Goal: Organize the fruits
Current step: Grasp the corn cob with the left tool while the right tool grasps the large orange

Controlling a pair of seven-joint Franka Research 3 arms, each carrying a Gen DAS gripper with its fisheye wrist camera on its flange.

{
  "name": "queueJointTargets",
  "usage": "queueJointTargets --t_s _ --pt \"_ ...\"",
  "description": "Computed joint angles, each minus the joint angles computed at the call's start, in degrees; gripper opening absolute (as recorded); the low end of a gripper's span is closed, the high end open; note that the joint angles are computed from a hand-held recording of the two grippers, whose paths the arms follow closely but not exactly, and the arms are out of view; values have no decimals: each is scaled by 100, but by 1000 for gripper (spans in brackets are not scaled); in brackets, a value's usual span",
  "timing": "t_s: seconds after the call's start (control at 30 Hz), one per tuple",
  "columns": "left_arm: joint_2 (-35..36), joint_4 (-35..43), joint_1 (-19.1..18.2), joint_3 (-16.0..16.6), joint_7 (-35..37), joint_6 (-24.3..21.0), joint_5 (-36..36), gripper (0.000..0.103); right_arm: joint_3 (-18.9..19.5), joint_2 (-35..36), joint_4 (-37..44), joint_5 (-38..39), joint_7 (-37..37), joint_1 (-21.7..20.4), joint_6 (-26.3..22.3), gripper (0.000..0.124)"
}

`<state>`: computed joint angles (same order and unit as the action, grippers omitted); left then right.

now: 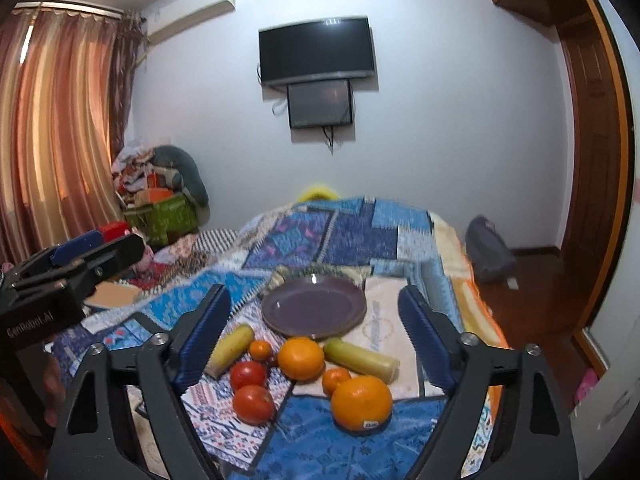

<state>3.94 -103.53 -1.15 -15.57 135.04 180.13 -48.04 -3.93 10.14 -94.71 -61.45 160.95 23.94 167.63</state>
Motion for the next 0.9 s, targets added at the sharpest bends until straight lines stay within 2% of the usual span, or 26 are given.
queueJointTargets --t_s 0.07,0.13,0.33,0.57,0.73,0.9 --pt "144 40 -113 255 -866 -177 900 81 100 85 -23 582 -533 -114 -72 75" --pt "311 158 -96 359 -1451 -436 1517 77 172 192 -38 1227 -1132 -198 -174 71" --pt "998 856 27 522 -2588 -1484 2838 62 182 418 -101 2659 -2355 -251 -554 68" --pt "2003 2078 200 454 -3391 -2823 3791 59 238 634 -64 4136 -3628 -358 -888 68" --pt "2664 2948 244 369 -3604 -3669 4166 59 280 793 42 4871 -4266 -388 -1056 68" --pt "3133 3607 164 349 -3528 -4195 4457 58 341 997 244 5480 -4759 -441 -1173 68"
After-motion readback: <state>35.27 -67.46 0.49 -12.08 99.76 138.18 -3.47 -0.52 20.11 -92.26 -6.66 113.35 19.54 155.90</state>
